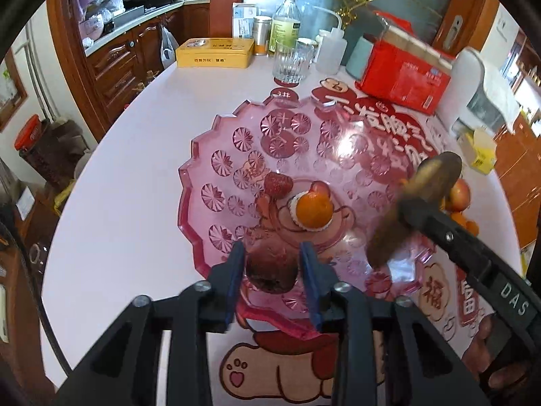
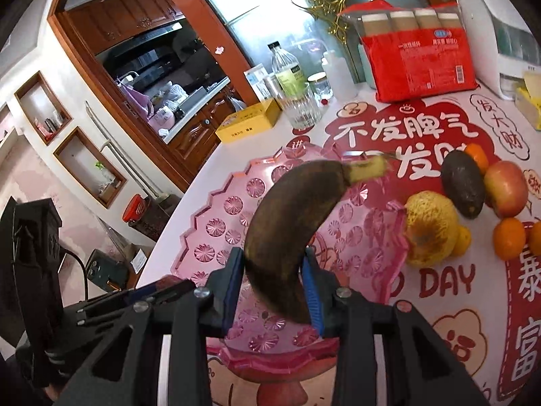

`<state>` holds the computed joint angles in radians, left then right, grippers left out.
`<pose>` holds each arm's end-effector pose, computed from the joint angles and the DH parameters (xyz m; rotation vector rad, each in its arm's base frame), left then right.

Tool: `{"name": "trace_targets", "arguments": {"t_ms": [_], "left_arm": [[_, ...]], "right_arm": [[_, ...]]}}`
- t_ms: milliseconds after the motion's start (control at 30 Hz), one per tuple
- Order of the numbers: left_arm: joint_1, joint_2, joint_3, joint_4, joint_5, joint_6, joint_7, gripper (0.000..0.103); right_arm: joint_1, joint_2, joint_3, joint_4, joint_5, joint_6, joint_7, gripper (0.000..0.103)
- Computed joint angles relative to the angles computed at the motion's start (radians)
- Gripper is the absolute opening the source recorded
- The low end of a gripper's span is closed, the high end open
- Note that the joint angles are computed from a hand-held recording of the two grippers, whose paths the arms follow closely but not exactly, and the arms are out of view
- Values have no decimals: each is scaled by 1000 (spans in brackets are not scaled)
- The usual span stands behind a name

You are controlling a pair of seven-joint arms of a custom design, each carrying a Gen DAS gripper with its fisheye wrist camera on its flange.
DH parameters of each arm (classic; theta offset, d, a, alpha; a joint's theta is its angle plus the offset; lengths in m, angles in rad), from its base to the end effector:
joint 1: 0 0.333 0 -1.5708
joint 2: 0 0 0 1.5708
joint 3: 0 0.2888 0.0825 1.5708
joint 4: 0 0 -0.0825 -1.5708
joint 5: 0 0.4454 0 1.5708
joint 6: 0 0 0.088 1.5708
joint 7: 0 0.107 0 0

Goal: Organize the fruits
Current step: 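Carry the passion fruit and banana over the bowl and open both tools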

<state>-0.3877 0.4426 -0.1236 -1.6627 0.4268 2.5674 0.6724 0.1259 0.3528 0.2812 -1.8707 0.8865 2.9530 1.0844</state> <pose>0.6550 -0.3639 0.3475 -2.0655 1.8562 -0.6248 0.6700 0.2199 0.3341 -1.6437 1.6099 -0.1240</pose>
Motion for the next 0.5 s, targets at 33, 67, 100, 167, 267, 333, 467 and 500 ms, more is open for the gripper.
{"name": "trace_targets", "arguments": {"t_ms": [33, 67, 100, 167, 267, 333, 467, 500], "left_arm": [[-5, -2, 3, 1, 6, -10, -3, 56], [-10, -5, 6, 1, 15, -21, -9, 67], [-17, -11, 12, -3, 31, -29, -23, 68], [-15, -21, 9, -7, 38, -43, -26, 69], [-12, -31, 5, -14, 42, -55, -41, 76], [-13, -38, 0, -20, 47, -59, -49, 78], [-13, -44, -15, -25, 42, -72, -40, 80], [-14, -45, -21, -25, 38, -73, -34, 80]], "right_arm": [[1, 7, -1, 8, -3, 0, 1, 36], [2, 13, 0, 14, -7, 7, 0, 41], [0, 15, 6, 15, -3, 19, -7, 48], [-17, 15, 32, 13, 23, 50, -47, 51], [-26, 5, 40, 3, 28, 58, -56, 52], [-34, -7, 41, -8, 43, 53, -59, 52], [-35, -45, 23, -59, 69, 64, -49, 53], [-30, -56, 13, -73, 69, 64, -39, 53]]}}
